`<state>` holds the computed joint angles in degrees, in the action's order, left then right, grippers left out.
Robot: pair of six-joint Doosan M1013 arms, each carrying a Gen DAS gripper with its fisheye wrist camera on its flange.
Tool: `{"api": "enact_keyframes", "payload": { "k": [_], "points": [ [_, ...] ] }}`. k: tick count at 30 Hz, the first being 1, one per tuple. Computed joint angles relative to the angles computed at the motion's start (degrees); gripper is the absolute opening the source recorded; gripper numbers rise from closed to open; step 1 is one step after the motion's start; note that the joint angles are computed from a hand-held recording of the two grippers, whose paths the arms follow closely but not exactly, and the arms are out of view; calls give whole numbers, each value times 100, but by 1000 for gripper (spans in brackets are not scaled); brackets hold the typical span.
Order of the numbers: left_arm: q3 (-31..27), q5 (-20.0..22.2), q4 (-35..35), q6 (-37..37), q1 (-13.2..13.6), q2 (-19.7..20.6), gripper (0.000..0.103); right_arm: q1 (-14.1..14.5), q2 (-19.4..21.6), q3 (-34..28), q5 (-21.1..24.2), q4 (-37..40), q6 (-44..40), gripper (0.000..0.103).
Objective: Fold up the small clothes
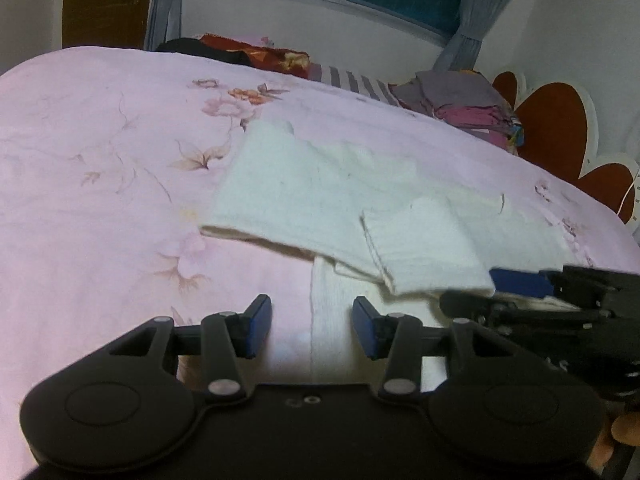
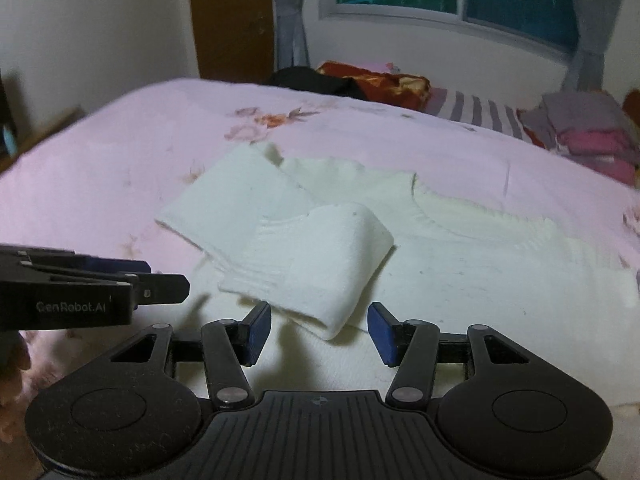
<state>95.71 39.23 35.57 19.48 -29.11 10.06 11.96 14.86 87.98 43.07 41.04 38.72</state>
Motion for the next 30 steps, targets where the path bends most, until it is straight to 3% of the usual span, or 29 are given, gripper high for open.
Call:
{"api": "enact_keyframes", "payload": {
  "k": [4, 5, 6, 7, 8, 15, 27, 30],
  "points": [
    [-39, 59, 125, -102, -2, 51, 44, 28, 13, 39, -280, 168, -167, 53],
    [-35, 58, 163, -151, -7, 59, 44, 33, 5, 37, -357, 159, -181, 48],
    [-56, 79, 196, -178, -5, 76, 44, 23, 22, 0, -359, 226, -218, 25],
    [-68, 105, 237, -203, -10, 92, 44, -2, 50, -68, -278, 247, -129, 14],
    [-89, 136, 270, -209, -12, 113, 44, -33, 62, -110, -251, 278, -23, 11],
    [-237, 377, 556, -472, -21, 248, 44, -460, 116, -398, -7, 748, 724, 10],
    [-279, 390, 1166, -846, -88, 329, 39, -1154, 338, -562, 534, 294, 2336, 10],
    [-248, 314, 1360, -968, -116, 323, 26, -1204, 324, -547, 486, 115, 2424, 10]
  ]
}}
